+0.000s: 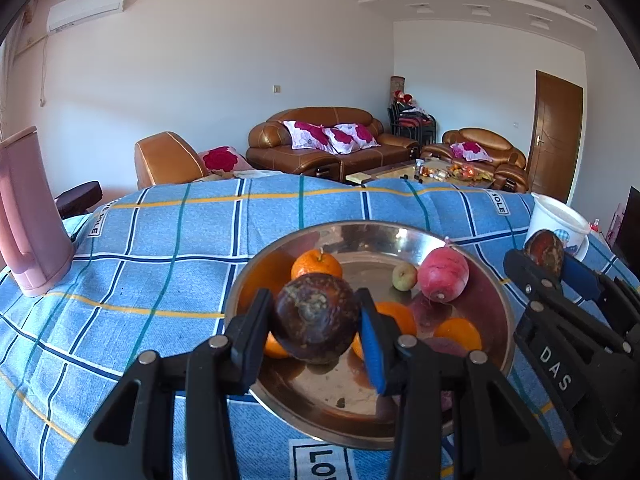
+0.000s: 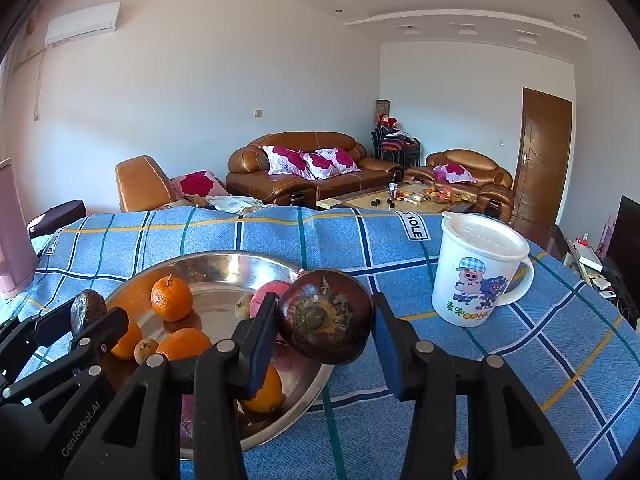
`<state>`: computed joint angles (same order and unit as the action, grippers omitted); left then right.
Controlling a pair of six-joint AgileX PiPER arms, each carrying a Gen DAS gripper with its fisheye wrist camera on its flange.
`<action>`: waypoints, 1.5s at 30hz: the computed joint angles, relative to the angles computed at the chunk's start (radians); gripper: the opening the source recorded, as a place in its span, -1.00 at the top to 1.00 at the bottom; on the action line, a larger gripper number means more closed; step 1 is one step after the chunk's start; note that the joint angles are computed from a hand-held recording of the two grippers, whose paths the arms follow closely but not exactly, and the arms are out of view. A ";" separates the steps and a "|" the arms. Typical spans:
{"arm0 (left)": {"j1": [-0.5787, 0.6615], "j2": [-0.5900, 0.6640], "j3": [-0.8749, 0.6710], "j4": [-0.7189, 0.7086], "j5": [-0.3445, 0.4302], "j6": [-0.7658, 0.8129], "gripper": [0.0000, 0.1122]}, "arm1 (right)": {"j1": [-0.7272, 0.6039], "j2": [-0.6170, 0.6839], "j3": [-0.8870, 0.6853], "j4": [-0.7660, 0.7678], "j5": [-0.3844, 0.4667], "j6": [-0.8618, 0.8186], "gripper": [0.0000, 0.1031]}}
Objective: Organize fruits
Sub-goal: 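Lift both dark brown fruits and carry them over the steel plate, then lower both grippers into the steel plate and open them to release the fruits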
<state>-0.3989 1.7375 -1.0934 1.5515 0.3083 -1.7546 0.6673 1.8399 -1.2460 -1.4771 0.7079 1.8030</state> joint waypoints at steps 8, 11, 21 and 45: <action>0.000 0.036 -0.047 -0.066 -0.007 0.060 0.23 | -0.019 0.025 -0.037 0.000 -0.022 -0.021 0.07; 0.006 0.041 -0.053 -0.096 -0.015 0.084 0.23 | -0.021 0.037 -0.054 0.003 -0.028 -0.036 0.07; 0.025 0.071 -0.108 -0.279 -0.019 0.244 0.23 | -0.046 0.063 -0.096 0.015 -0.078 -0.063 0.07; 0.061 0.180 -0.289 -0.714 0.037 0.680 0.23 | -0.095 0.112 -0.184 0.130 -0.187 -0.205 0.07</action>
<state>-0.3377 1.9177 -1.3825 0.8370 0.3454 -1.0751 0.5720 1.9517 -1.4300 -1.3475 0.5210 1.5977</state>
